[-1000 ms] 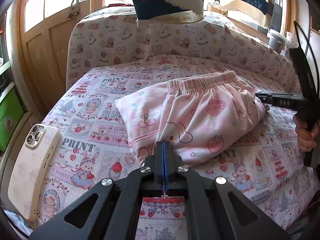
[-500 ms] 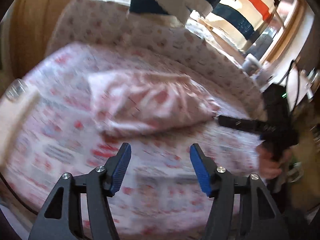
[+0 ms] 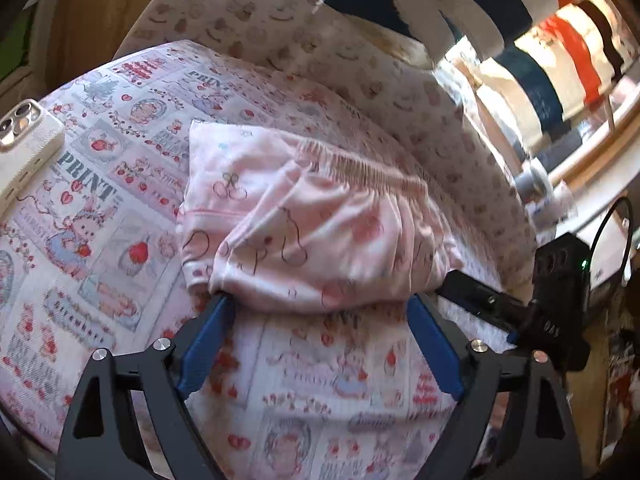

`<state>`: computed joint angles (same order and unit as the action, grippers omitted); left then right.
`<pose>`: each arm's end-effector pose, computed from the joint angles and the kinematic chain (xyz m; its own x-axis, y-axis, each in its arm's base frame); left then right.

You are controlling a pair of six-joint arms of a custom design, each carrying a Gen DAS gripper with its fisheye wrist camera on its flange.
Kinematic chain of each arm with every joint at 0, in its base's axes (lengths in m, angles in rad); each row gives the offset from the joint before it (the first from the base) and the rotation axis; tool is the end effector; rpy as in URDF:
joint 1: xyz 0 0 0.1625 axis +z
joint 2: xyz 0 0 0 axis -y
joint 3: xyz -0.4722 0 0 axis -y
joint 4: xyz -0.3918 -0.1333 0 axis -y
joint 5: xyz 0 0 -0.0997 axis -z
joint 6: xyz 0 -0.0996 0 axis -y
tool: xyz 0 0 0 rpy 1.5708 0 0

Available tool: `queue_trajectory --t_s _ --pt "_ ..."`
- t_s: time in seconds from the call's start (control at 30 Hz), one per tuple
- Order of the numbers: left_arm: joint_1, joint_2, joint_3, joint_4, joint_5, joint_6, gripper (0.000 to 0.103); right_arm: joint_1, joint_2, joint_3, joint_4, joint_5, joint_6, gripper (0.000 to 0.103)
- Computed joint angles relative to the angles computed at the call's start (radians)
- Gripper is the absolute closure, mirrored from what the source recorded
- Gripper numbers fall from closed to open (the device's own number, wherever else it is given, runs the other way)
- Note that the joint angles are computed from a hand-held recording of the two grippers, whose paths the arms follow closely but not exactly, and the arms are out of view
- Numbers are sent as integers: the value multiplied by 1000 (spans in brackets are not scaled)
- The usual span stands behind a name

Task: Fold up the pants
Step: 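Grasp the folded pants bundle with the left gripper while the right gripper grasps it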

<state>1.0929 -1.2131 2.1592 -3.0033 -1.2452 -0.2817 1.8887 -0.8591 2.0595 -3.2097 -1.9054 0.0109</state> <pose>-0.0956 -0.5437 0.2502 -0.9872 0.0728 -0.1417 0.1376 0.8383 -0.5276 0.2770 -0.5199 0.1120 -0.9438 -0.1534 0.2927 -0.2727 0.8617 -0.4278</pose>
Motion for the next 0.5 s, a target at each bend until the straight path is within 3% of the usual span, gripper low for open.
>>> queue_trajectory --t_s 0.17,0.3,0.4,0.5 --pt "28 44 -4 -138 -30 -43 20 -16 26 -39 -24 38 9 14" --pt "23 75 -1 -233 29 -83 33 -43 47 -56 -82 95 35 14" --pt "11 86 -5 -239 69 -96 33 -50 63 -76 -104 104 44 19" --pt "2 46 18 -183 62 -179 33 -61 64 -73 -131 115 87 28"
